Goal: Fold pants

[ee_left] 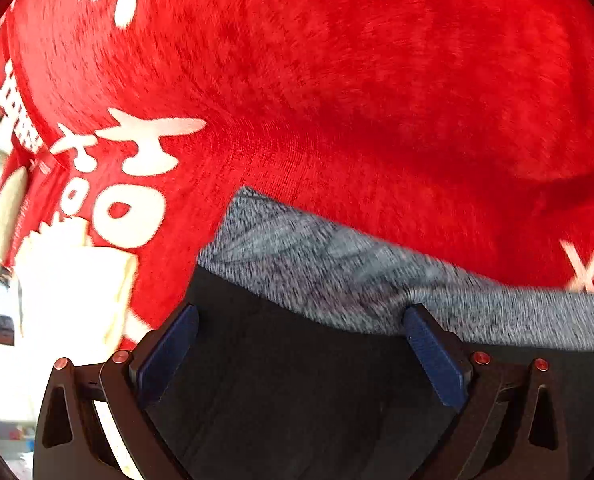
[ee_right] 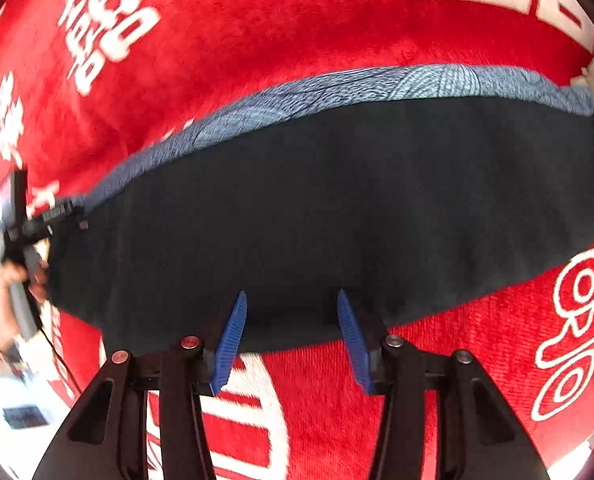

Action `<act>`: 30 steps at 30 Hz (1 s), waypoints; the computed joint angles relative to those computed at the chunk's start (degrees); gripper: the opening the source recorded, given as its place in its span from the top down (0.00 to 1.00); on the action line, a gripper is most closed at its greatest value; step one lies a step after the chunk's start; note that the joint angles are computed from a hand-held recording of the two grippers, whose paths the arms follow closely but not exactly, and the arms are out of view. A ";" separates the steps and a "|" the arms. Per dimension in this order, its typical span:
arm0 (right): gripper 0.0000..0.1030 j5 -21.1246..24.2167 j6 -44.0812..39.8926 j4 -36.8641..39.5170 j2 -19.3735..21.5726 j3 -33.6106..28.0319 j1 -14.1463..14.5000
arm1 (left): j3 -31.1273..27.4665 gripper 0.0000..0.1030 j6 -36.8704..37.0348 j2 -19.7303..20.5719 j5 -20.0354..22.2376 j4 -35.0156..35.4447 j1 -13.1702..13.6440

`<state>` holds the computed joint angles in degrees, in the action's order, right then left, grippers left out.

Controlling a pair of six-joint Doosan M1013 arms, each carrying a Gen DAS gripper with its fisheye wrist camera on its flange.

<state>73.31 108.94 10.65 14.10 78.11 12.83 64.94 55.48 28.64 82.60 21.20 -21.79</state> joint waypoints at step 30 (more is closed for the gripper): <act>0.82 -6.38 -7.47 7.10 2.11 -2.29 -12.46 | -5.54 0.00 -2.12 2.49 -3.14 -9.88 -18.57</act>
